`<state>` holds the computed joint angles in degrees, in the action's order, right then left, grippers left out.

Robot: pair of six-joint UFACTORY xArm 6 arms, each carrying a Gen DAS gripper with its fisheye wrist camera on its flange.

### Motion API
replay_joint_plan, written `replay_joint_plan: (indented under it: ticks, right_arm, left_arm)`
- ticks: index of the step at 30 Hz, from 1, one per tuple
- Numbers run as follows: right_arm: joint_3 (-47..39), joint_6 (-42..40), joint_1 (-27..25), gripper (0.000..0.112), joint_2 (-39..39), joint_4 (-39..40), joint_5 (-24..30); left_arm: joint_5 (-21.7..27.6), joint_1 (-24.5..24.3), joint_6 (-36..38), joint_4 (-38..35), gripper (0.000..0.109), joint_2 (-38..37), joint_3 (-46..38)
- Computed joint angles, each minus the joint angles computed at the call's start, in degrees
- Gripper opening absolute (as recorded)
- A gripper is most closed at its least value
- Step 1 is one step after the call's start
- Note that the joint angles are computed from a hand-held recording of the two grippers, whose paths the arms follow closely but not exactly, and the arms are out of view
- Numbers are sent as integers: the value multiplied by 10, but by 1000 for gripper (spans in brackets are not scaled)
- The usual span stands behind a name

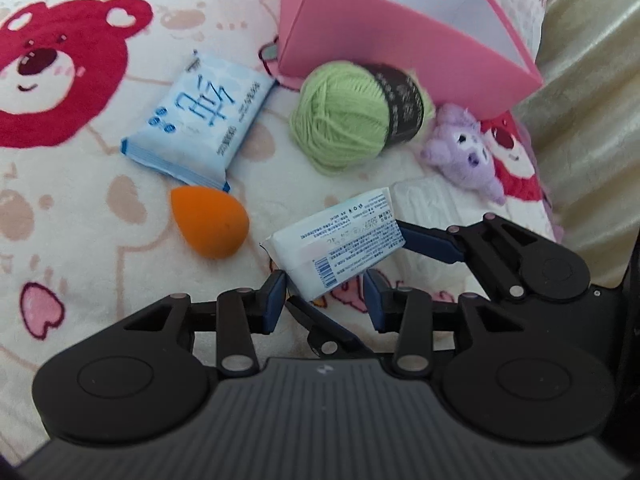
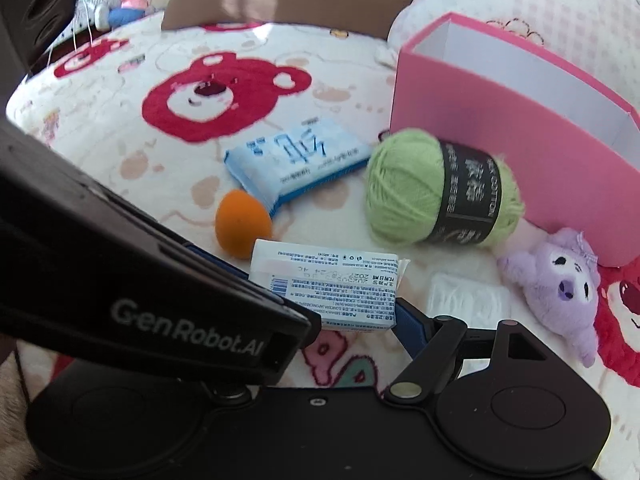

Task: Organize objects
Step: 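Lift the white tube box with the left gripper toward the pink box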

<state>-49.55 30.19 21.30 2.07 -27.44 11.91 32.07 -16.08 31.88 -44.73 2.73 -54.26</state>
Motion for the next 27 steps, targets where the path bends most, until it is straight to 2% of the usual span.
replay_joint_plan:
  ticks: [7,15,23,27]
  right_arm:
    - [5,0,-1,81,-22,-28,4]
    - [8,-118,-6,81,-56,93,9]
    - [-5,-106,-17,81,-73,65,19]
    - [-11,-67,-28,81,-77,18,14]
  left_arm:
    - [-4,-9,-28,-7,41,-16,2]
    - [11,-12,-51,17,41,-36,-14]
    - [30,-19,-72,57,43,-29,-55]
    - [21,-28,-83,67,43,-24,-72]
